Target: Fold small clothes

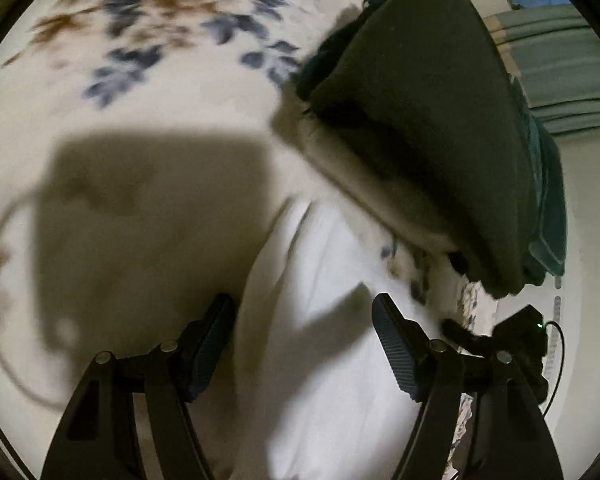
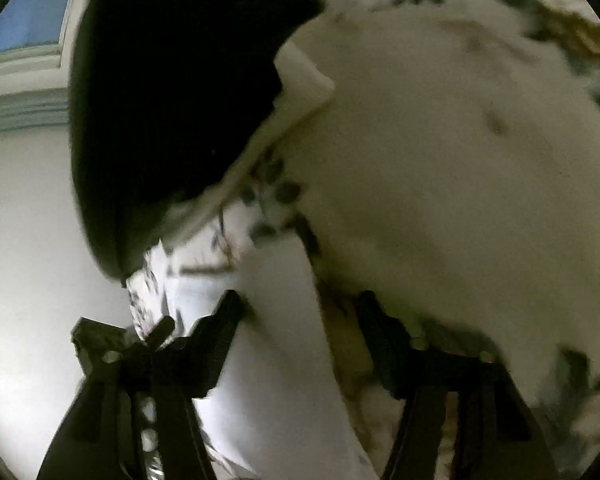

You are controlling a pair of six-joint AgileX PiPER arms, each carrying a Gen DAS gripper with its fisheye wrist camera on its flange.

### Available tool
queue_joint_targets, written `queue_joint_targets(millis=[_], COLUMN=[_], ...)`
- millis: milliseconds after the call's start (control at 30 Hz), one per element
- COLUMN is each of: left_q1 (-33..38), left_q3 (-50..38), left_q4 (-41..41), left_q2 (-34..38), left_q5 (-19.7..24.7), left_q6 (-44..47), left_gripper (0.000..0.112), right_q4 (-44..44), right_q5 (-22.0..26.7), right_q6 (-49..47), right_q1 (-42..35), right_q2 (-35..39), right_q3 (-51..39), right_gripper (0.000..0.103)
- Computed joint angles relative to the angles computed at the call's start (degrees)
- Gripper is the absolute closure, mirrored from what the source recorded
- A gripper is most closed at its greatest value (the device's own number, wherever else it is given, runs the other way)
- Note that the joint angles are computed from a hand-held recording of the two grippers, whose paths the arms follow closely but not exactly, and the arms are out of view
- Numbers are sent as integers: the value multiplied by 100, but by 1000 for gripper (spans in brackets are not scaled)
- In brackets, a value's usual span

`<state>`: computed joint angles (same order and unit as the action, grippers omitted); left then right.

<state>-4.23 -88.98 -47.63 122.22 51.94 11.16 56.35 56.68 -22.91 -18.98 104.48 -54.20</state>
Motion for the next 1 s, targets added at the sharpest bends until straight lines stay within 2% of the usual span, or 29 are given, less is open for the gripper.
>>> queue_joint_targets(millis=[33,67,233,267,333,367,400,467,600,700,733,767,800,867,1000], left_q1=[-16,-6,319,381,553,627,733,906,1052,908,807,704,627,634,892], left_q3=[-22,-104,-362,-420,-459,-338,-105,336,1385,1892,2104,2341,2506,2717,2673], left_q4=[-25,-19,-270,-273,-356,-444,-594,-851,-1155,-1020,-941,-849,-792,-770,-641], left_q2=[-23,5,165,222,313,261,147,-110,-625,-903,-1053,-1242,-1348,-1542,-1665], left_q5=[-84,-7,473,596,900,964,1024,1167,1602,1662,1555,1368,1296,1189,1412], left_q6=[175,278,479,428,291,318,495,866,1490,1699,1768,1825,1901,2015,2106], left_gripper=[71,108,107,104,98,88,82,59,58,60,62,79,97,102,106], right_q4=[110,112,-339,-405,-544,-538,-507,-484,-487,-558,-503,-418,-293,-275,-197], right_q5=[-17,-116,-562,-469,-88,61,181,472,1006,1129,1131,1107,1028,806,482], right_q6=[78,179,799,861,994,898,778,510,-110,-268,-337,-454,-596,-558,-263], right_q1=[13,29,64,-35,-332,-505,-631,-874,-1170,-1205,-1202,-1187,-1153,-1030,-1114], right_q2=[79,20,-289,-256,-215,-309,-393,-591,-850,-925,-910,-888,-932,-1131,-1521], right_q3=[-56,-60,-126,-177,-260,-182,-90,192,936,1380,1528,1692,1883,2032,2277], right_gripper=[93,95,96,96,86,72,50,36,36,36,36,36,48,83,88])
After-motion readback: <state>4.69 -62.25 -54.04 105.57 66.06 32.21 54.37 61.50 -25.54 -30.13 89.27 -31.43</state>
